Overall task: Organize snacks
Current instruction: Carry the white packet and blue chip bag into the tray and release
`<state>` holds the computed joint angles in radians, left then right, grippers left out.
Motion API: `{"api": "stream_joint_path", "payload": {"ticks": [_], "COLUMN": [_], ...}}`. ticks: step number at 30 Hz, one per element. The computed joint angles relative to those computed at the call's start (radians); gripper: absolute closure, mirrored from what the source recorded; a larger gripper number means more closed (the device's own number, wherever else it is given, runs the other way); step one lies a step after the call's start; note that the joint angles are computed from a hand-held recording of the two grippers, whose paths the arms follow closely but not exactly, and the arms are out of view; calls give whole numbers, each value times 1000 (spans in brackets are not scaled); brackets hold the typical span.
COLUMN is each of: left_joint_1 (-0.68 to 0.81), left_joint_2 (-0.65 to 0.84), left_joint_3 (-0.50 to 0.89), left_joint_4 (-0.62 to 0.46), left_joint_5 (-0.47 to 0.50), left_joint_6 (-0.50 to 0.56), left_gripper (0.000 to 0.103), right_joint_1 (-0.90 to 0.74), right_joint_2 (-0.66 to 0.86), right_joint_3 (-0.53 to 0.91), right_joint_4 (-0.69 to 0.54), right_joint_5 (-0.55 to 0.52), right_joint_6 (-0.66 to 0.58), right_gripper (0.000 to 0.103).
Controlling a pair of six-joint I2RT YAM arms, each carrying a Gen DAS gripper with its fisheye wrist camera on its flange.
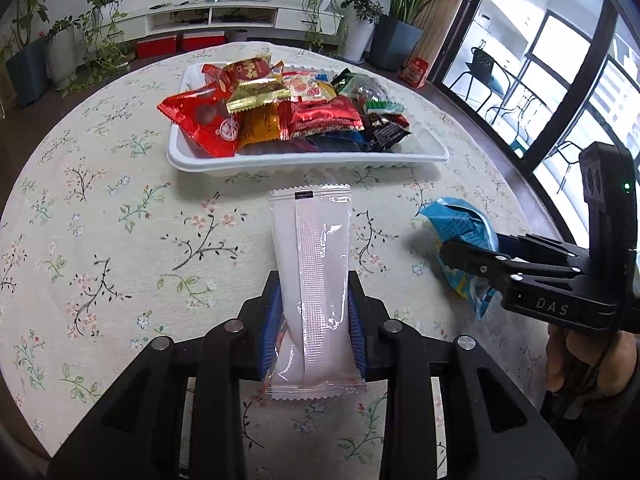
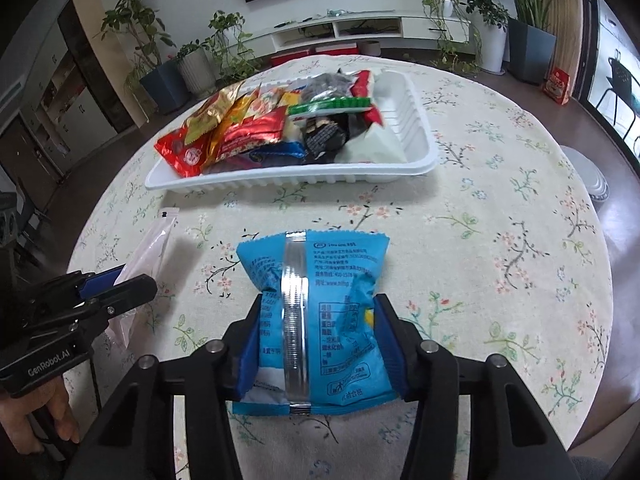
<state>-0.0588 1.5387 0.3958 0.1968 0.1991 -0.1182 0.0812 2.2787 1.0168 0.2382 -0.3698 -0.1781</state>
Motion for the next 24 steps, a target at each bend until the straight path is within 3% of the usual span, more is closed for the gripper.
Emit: {"api": "stream_joint_path", "payload": {"ticks": [6,12,18,24], "left_joint_1": [23,56,72,62], "left_joint_2": [-35,4,212,453], "left_joint_3": [85,307,612,879], "left_joint_4": [-87,-204,-288,-383], "left_joint_5": [28,31,29,-20], "left_joint_6": [13,52,22,-5], "left_gripper": [75,75,75,75], "right_joint_1": [-83,-124,-59,49], "right_joint_2": [-56,-83,-16,218], "right_joint_3": [18,173,475,910], "right_joint_4": [-39,-151,-320,-558], "right_joint_5": [-68,-92,-98,-56], "right_joint_6": [18,38,93,144], "right_gripper": [50,50,50,50]}}
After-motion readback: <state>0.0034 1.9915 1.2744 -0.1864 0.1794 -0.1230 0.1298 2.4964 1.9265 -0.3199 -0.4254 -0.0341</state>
